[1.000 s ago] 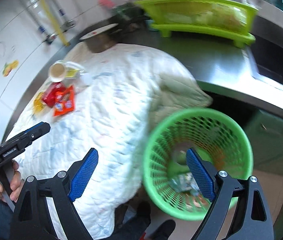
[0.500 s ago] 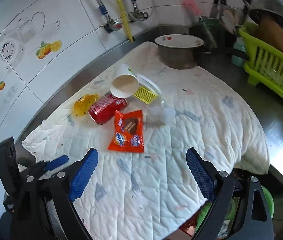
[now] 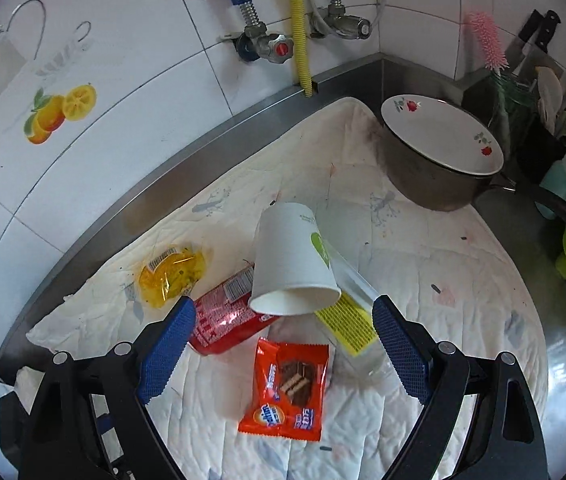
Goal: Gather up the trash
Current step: 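Grasp the white paper cup with the right tool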
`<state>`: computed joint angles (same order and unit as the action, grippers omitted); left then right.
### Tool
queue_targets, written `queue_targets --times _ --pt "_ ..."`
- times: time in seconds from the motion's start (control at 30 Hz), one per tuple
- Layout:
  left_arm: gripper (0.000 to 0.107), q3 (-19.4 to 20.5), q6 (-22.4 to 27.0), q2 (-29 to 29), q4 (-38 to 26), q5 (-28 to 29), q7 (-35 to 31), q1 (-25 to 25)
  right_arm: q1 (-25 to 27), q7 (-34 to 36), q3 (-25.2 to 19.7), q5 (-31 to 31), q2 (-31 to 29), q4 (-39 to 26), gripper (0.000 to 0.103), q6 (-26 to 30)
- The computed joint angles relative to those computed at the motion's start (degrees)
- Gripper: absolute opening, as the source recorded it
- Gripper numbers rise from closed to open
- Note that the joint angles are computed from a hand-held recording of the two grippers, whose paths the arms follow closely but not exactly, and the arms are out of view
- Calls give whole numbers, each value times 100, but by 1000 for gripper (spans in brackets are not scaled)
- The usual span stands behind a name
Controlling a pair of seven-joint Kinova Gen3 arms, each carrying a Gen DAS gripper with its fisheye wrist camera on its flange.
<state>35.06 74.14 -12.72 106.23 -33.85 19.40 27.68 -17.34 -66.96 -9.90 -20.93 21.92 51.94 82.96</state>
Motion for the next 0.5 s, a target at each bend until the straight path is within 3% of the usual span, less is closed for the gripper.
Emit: queue_targets --times 0.27,0.5 --pt "56 -128 -183 -214 234 173 -116 -188 -786 -388 126 803 793 -1099 87 612" --pt "56 -114 -315 -308 316 289 -293 -444 -1090 -353 188 1148 1088 -1434 85 820"
